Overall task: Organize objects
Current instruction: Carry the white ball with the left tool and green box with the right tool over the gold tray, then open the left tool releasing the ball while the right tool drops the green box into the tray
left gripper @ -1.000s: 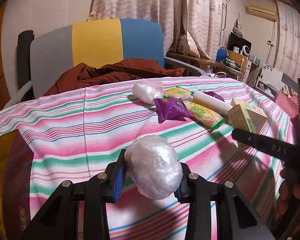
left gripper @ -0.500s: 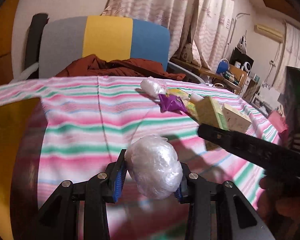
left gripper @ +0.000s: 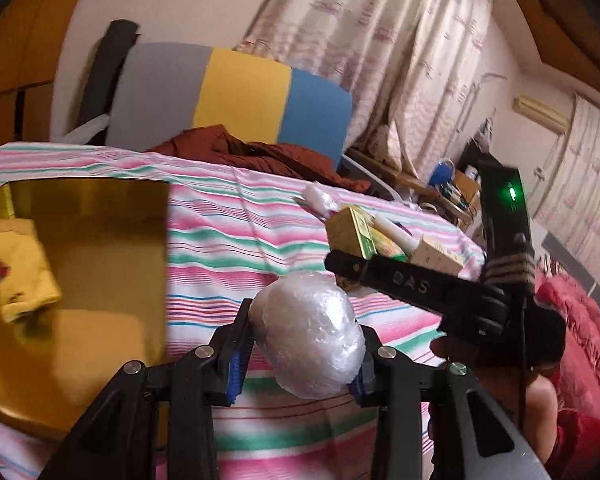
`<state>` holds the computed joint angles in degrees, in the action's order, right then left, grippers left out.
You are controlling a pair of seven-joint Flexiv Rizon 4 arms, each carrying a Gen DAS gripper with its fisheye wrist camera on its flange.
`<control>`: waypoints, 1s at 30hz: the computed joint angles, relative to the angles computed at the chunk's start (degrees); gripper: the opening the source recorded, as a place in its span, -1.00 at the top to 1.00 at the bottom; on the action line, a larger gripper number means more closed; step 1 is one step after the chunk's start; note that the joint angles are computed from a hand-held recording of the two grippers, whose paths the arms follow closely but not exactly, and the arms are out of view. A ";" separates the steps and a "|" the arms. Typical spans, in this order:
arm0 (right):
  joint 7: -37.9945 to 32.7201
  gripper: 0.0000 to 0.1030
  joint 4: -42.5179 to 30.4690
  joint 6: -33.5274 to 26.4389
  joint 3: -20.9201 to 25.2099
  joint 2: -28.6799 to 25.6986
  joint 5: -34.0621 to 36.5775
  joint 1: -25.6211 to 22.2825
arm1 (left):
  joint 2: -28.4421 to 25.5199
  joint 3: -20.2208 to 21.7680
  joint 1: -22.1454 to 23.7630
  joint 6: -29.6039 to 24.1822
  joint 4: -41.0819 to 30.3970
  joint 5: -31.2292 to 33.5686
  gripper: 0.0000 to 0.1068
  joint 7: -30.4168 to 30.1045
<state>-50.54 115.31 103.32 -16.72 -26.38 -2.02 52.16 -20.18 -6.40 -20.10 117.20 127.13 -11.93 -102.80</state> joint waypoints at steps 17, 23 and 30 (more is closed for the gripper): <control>-4.12 0.38 -7.91 -3.39 25.20 -1.77 -11.26 -12.62 | 9.44 9.63 -5.19 -3.08 12.23 -25.56 0.26 13.20; -5.56 0.37 -11.67 -5.93 31.83 -4.66 -14.49 -15.49 | 8.60 10.52 -7.82 -3.38 12.71 -36.40 0.26 18.71; -6.23 0.09 -13.95 -9.34 33.63 -6.42 -15.04 -15.25 | 7.11 8.23 -11.06 -0.03 11.65 -52.85 0.16 29.31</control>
<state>-56.77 101.36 93.97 16.91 -32.80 -17.06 36.91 -13.07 1.84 -31.16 117.17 138.78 -64.78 -73.48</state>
